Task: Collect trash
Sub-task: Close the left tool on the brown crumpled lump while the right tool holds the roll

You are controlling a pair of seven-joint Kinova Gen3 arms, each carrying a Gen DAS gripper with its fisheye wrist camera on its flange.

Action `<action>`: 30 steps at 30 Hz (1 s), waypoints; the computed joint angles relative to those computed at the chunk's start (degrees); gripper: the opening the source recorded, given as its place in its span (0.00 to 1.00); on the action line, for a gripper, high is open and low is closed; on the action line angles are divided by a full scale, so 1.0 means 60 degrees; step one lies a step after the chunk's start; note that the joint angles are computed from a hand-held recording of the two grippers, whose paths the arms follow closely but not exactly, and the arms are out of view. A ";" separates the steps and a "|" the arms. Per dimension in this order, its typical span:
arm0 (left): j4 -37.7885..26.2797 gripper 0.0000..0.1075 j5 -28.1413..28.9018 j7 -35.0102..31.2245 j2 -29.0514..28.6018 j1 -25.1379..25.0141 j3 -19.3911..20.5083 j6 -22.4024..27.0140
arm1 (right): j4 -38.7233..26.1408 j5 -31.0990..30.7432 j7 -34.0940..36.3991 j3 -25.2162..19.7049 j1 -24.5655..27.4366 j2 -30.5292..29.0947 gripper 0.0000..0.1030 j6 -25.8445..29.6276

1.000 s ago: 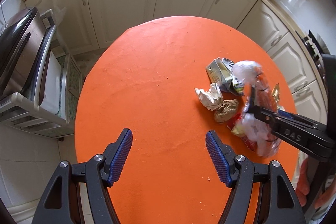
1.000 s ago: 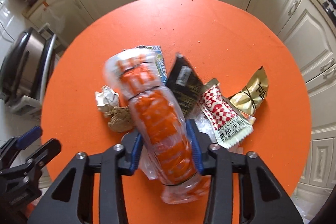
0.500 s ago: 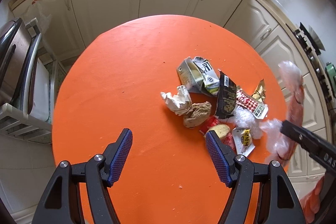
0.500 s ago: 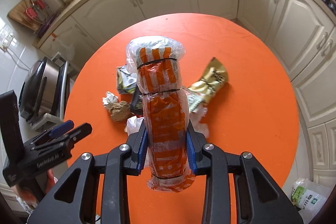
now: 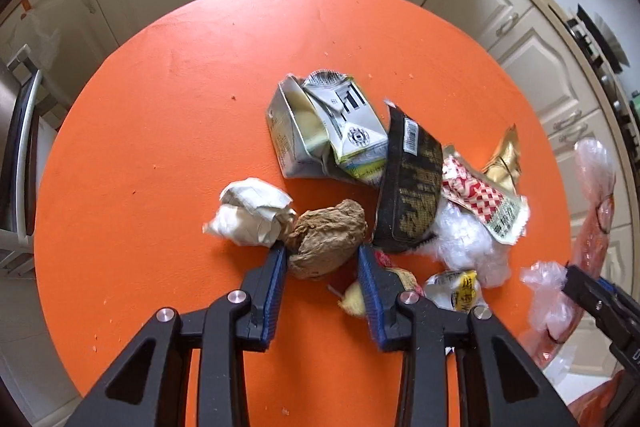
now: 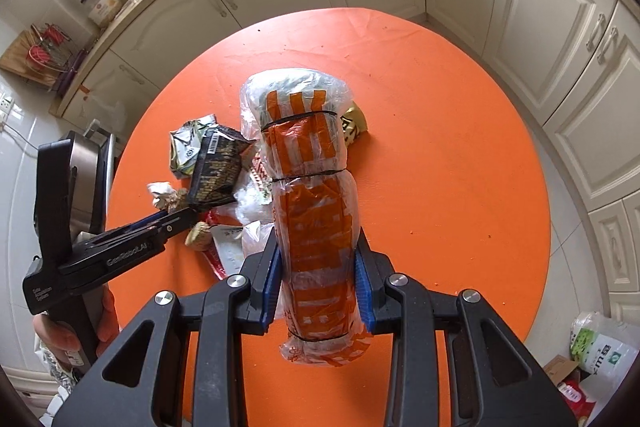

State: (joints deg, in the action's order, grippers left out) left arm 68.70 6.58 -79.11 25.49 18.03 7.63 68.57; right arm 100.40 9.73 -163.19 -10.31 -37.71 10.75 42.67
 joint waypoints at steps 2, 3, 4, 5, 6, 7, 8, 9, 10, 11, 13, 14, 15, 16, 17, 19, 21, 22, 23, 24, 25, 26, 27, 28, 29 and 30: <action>0.0062 0.26 0.0281 -0.0183 0.0016 -0.0218 0.0073 -0.0118 | 0.0080 -0.0132 0.0124 0.0001 0.0105 0.0041 0.31 -0.0118; 0.0054 0.26 0.0309 -0.0221 0.0014 -0.0244 0.0072 -0.0110 | 0.0113 -0.0203 0.0198 -0.0002 0.0149 0.0056 0.31 -0.0178; 0.0073 0.26 0.0320 -0.0206 -0.0004 -0.0255 0.0049 -0.0136 | 0.0147 -0.0261 0.0249 0.0003 0.0180 0.0064 0.31 -0.0219; 0.0099 0.26 0.0327 -0.0200 -0.0032 -0.0265 0.0035 -0.0163 | 0.0157 -0.0304 0.0270 0.0013 0.0198 0.0088 0.31 -0.0244; 0.0161 0.26 0.0325 -0.0204 -0.0100 -0.0258 0.0033 -0.0205 | 0.0131 -0.0348 0.0312 0.0018 0.0213 0.0124 0.31 -0.0257; 0.0229 0.26 0.0312 -0.0226 -0.0181 -0.0248 0.0036 -0.0259 | 0.0090 -0.0365 0.0328 0.0023 0.0203 0.0145 0.31 -0.0258; 0.0297 0.26 0.0296 -0.0260 -0.0280 -0.0243 0.0041 -0.0292 | 0.0100 -0.0386 0.0345 0.0027 0.0198 0.0143 0.31 -0.0301; 0.0375 0.26 0.0290 -0.0314 -0.0376 -0.0254 0.0046 -0.0350 | 0.0152 -0.0378 0.0331 0.0036 0.0180 0.0116 0.31 -0.0351; 0.0446 0.25 0.0260 -0.0352 -0.0468 -0.0237 0.0050 -0.0406 | 0.0207 -0.0335 0.0274 0.0044 0.0136 0.0076 0.31 -0.0378; 0.0508 0.25 0.0227 -0.0377 -0.0555 -0.0213 0.0055 -0.0448 | 0.0180 -0.0286 0.0219 0.0046 0.0090 0.0070 0.31 -0.0351; 0.0657 0.25 0.0061 -0.0296 -0.0768 -0.0066 0.0037 -0.0532 | 0.0273 -0.0254 0.0166 0.0036 0.0069 -0.0033 0.31 -0.0381; 0.0810 0.25 -0.0041 -0.0230 -0.0908 0.0033 0.0031 -0.0674 | 0.0324 -0.0206 0.0095 0.0026 0.0035 -0.0105 0.31 -0.0378; 0.0951 0.25 -0.0141 -0.0218 -0.1047 0.0100 0.0033 -0.0803 | 0.0351 -0.0147 0.0005 0.0015 0.0000 -0.0147 0.31 -0.0371; 0.1073 0.25 -0.0197 -0.0166 -0.1152 0.0169 0.0052 -0.0909 | 0.0382 -0.0084 -0.0100 0.0000 -0.0039 -0.0192 0.31 -0.0366; 0.1181 0.25 -0.0220 -0.0139 -0.1278 0.0202 0.0072 -0.0996 | 0.0440 -0.0033 -0.0206 -0.0019 -0.0068 -0.0268 0.31 -0.0363; 0.1364 0.25 -0.0403 -0.0029 -0.1554 0.0362 0.0106 -0.1145 | 0.0522 0.0038 -0.0353 -0.0069 -0.0084 -0.0390 0.31 -0.0337; 0.1500 0.25 -0.0570 0.0070 -0.1766 0.0508 0.0158 -0.1279 | 0.0632 0.0172 -0.0600 -0.0125 -0.0128 -0.0550 0.31 -0.0302; 0.1550 0.25 -0.0572 0.0068 -0.1860 0.0548 0.0208 -0.1316 | 0.0696 0.0267 -0.0760 -0.0161 -0.0159 -0.0642 0.31 -0.0284; 0.1592 0.25 -0.0582 0.0081 -0.1944 0.0599 0.0253 -0.1350 | 0.0749 0.0350 -0.0891 -0.0205 -0.0175 -0.0720 0.31 -0.0271; 0.1644 0.25 -0.0674 0.0162 -0.2024 0.0711 0.0290 -0.1411 | 0.0826 0.0460 -0.1069 -0.0251 -0.0203 -0.0832 0.31 -0.0254; 0.1658 0.25 -0.0779 0.0228 -0.2075 0.0810 0.0319 -0.1445 | 0.0888 0.0555 -0.1225 -0.0302 -0.0212 -0.0923 0.31 -0.0234; 0.1670 0.25 -0.0904 0.0326 -0.2129 0.0936 0.0353 -0.1476 | 0.0986 0.0684 -0.1443 -0.0360 -0.0234 -0.1070 0.31 -0.0197; 0.1654 0.25 -0.0978 0.0353 -0.2153 0.1013 0.0389 -0.1475 | 0.1040 0.0779 -0.1601 -0.0424 -0.0225 -0.1174 0.31 -0.0156; 0.1606 0.25 -0.1059 0.0398 -0.2145 0.1120 0.0435 -0.1474 | 0.1148 0.0888 -0.1799 -0.0497 -0.0220 -0.1311 0.31 -0.0130; 0.1585 0.25 -0.1158 0.0472 -0.2168 0.1257 0.0483 -0.1488 | 0.1277 0.1025 -0.2075 -0.0584 -0.0221 -0.1492 0.31 -0.0042; 0.1569 0.25 -0.1253 0.0526 -0.2178 0.1381 0.0524 -0.1515 | 0.1386 0.1142 -0.2318 -0.0691 -0.0206 -0.1638 0.31 0.0042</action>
State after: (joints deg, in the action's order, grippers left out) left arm 78.12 -0.93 -75.96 12.42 26.31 10.78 59.48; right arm 108.72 16.58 -177.10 -14.46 -38.94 0.92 42.92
